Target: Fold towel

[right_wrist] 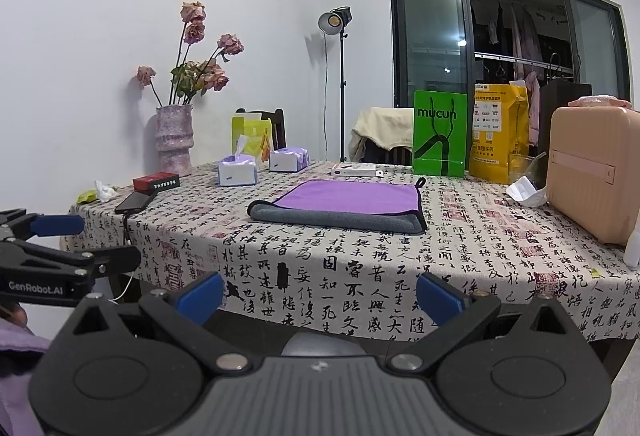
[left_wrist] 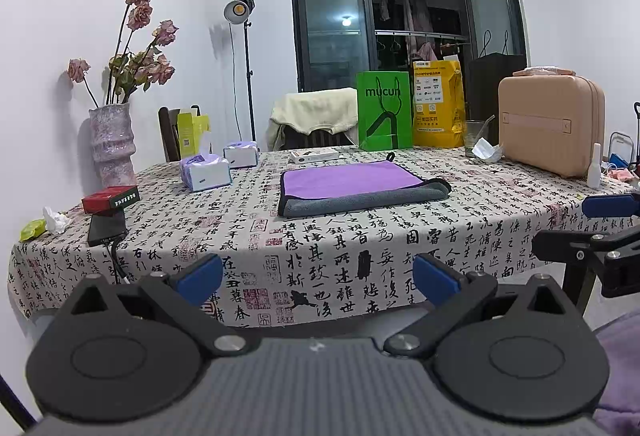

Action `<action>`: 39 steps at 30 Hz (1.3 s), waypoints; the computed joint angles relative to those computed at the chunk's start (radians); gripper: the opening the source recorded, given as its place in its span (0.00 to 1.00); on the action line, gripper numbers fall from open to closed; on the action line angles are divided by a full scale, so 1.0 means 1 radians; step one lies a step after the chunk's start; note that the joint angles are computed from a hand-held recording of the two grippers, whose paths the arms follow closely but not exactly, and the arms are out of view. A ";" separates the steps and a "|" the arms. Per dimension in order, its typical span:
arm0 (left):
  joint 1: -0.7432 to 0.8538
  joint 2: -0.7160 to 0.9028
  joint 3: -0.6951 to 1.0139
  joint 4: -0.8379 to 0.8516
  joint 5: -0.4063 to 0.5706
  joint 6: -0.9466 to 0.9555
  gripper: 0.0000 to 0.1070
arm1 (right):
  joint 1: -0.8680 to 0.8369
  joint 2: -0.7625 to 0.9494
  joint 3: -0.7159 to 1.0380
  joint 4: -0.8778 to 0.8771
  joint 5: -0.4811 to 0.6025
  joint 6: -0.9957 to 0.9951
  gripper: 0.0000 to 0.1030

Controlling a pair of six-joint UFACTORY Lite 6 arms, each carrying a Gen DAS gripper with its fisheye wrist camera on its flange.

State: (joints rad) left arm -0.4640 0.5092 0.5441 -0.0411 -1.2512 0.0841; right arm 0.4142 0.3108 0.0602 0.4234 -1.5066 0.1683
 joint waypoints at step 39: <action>0.116 0.208 0.474 0.114 0.292 -0.051 0.96 | -0.475 0.177 0.282 -0.403 0.018 -0.189 1.00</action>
State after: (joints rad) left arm -0.3484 0.7170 1.0183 0.0728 -0.9588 0.0330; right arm -0.0605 0.4877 0.3426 0.0207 -1.4882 -0.0209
